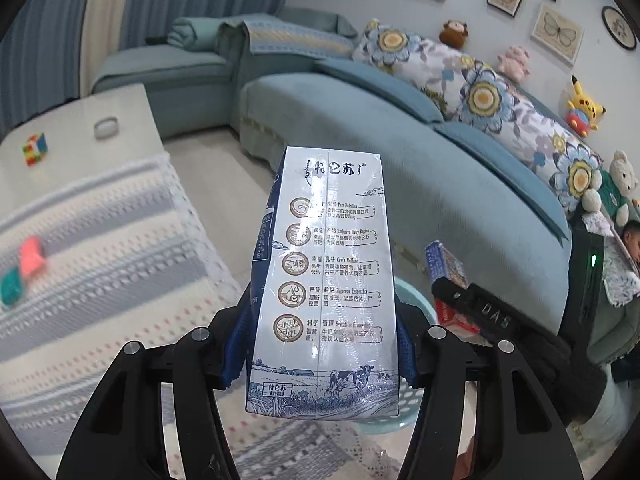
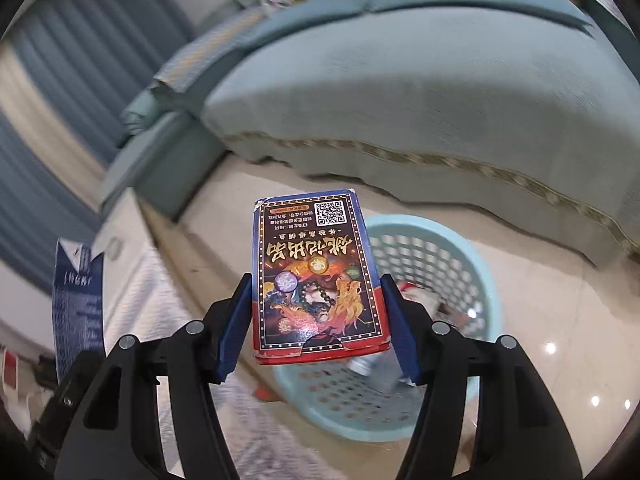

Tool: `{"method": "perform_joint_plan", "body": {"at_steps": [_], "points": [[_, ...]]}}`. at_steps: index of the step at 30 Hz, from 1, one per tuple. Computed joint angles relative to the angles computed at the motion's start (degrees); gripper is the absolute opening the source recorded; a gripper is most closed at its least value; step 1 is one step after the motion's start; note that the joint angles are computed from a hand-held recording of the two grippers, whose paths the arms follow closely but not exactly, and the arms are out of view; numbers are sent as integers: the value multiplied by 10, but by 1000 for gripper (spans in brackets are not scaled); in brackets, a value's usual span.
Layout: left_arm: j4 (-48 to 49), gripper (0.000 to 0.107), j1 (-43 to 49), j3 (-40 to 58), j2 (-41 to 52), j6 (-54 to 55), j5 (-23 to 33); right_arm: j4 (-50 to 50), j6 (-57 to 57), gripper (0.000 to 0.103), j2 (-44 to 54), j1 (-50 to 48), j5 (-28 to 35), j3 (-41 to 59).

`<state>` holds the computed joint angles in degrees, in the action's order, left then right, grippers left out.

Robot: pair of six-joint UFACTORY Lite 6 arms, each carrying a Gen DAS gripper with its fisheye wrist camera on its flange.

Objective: Collect trash
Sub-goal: 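Carry the milk box and card box over the basket and open both tools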

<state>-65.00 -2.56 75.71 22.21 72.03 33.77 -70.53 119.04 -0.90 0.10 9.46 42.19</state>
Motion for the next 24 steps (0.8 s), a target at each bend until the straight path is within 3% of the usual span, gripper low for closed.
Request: {"method": "perform_joint_plan", "body": {"at_steps": [11, 14, 17, 24], "points": [[-23, 60, -43, -20, 51, 63, -32, 197, -211, 60, 17, -43, -14, -3], [-20, 67, -45, -18, 59, 61, -39, 267, -275, 70, 36, -54, -30, 5], [-20, 68, -33, -12, 64, 61, -26, 252, -260, 70, 39, -58, -42, 1], [-19, 68, -10, -6, 62, 60, -10, 122, -130, 70, 32, -11, -3, 19]]}}
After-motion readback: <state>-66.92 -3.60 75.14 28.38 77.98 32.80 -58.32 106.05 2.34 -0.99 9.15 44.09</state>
